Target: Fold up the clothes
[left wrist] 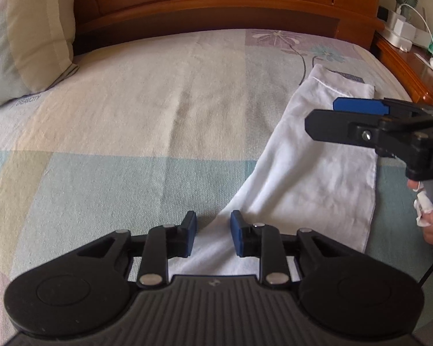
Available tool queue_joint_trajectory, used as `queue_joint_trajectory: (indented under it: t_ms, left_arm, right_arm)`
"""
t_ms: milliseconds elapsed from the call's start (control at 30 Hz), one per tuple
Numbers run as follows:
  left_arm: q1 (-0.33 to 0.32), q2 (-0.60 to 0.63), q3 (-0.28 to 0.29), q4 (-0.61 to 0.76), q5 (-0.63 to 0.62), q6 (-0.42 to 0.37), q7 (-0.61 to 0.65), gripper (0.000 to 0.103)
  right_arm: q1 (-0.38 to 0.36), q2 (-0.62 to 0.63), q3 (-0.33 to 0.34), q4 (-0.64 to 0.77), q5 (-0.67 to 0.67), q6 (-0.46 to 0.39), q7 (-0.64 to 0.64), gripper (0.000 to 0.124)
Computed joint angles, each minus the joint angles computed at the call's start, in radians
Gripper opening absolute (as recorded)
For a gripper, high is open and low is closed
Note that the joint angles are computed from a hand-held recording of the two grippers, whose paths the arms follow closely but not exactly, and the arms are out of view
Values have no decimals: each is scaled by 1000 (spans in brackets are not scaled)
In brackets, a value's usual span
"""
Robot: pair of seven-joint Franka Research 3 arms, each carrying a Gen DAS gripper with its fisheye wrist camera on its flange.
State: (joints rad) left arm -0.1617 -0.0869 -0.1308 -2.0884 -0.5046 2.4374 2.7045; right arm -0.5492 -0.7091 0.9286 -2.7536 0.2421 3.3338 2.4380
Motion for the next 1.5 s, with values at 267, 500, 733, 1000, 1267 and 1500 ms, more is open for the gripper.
queue_joint_trajectory:
  t_ms: [267,500,733,1000,1267,1500]
  left_arm:
    - [8,67,-21,69,3,97,-187,9]
    - [38,-27,6,23,-15,14,-234,22]
    - [91,-126,88,-27,39,-135,-486,32]
    - [121,-170,142,-131,-35,-173,-615,44]
    - [114,-233,158,-177,-33,-137,-549,48]
    - [112,-175,156,-154,-45,-92,-584,52]
  right_arm:
    - [4,1,-7,-1,-8,-5,5,103]
    - [49,48,-57,1,-15,-1,-11,103]
    - [44,87,-56,95,-77,-96,-134,103]
    - [112,247,-132,317,-286,-529,-299,103]
    - [459,125,-532,135,-246,-551,-543,103]
    - [739,308,-793,283,-138,-471,-739,103]
